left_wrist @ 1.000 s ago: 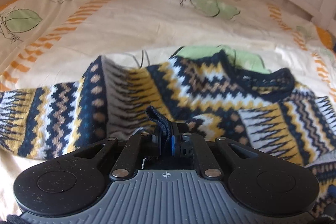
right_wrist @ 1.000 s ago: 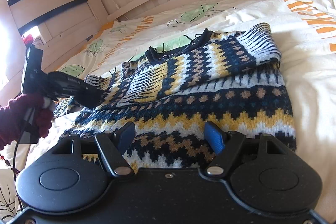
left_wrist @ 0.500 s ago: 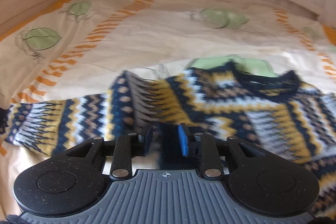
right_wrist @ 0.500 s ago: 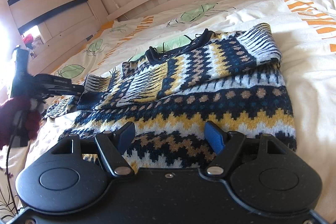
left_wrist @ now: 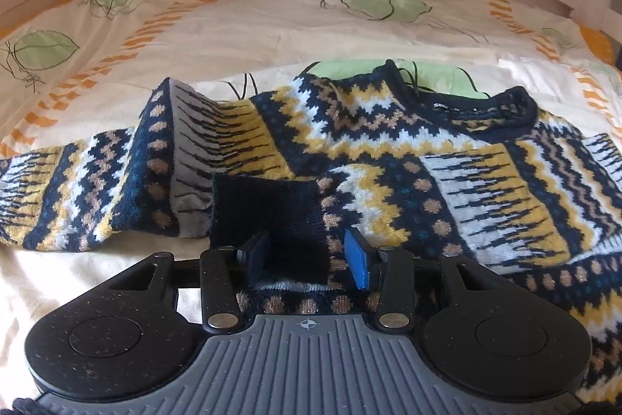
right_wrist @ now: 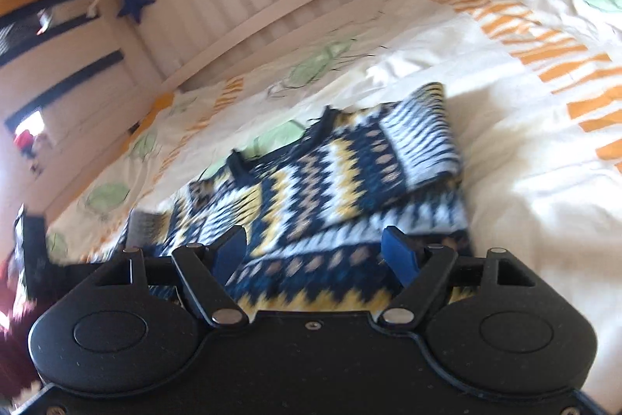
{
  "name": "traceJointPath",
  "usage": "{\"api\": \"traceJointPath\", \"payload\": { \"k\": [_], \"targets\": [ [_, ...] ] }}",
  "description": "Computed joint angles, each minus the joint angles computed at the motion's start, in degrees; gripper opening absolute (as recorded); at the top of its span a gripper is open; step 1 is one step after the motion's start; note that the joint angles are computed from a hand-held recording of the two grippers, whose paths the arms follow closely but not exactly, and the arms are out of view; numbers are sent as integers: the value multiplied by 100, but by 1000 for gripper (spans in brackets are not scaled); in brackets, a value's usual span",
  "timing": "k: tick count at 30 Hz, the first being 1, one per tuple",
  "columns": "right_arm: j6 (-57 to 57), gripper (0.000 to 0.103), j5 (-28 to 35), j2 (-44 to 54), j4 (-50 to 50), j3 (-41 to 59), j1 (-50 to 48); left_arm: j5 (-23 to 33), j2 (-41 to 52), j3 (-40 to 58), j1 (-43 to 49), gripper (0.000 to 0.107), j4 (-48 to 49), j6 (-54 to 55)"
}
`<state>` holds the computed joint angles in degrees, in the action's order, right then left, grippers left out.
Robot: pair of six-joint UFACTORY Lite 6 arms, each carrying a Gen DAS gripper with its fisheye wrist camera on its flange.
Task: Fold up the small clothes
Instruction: 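Fold the sleeve across the body with the left gripper and release it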
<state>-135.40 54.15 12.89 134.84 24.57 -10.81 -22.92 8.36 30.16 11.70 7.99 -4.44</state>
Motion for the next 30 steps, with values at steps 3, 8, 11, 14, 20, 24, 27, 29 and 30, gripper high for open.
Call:
{"api": "traceJointPath", "payload": {
  "k": [3,8,11,14,20,24,27,29,30],
  "targets": [
    [42,79,22,366,129,365,17,-42,-29,-52,-25,43,-93,227],
    [81,79,170,951,393,911,37,-77,36,-16,15,44,34,151],
    [-281,69,-63,939,1305,900,118,-119,38,-44,-27,44,-93,322],
    [-31,64,-21,976,1165,841,-82,-157,58,-52,-3,44,7,268],
    [-205,73,-813,178,1407,439,60,-62,-6,-43,157,45,584,-251],
    [-1344,75,-801,-617,2641,-164,439,-74,-161,-178,371,45,1298,-871],
    [-1970,76,-1100,-579,3143,148,839,-112,-262,-285,479,46,1612,-1112],
    [-2379,76,-1224,-230,3555,503,1098,-71,-335,-321,541,50,1890,-1335],
    [-2705,76,-1302,-31,3892,668,1254,-58,-369,-339,588,51,2113,-1517]
  ]
}}
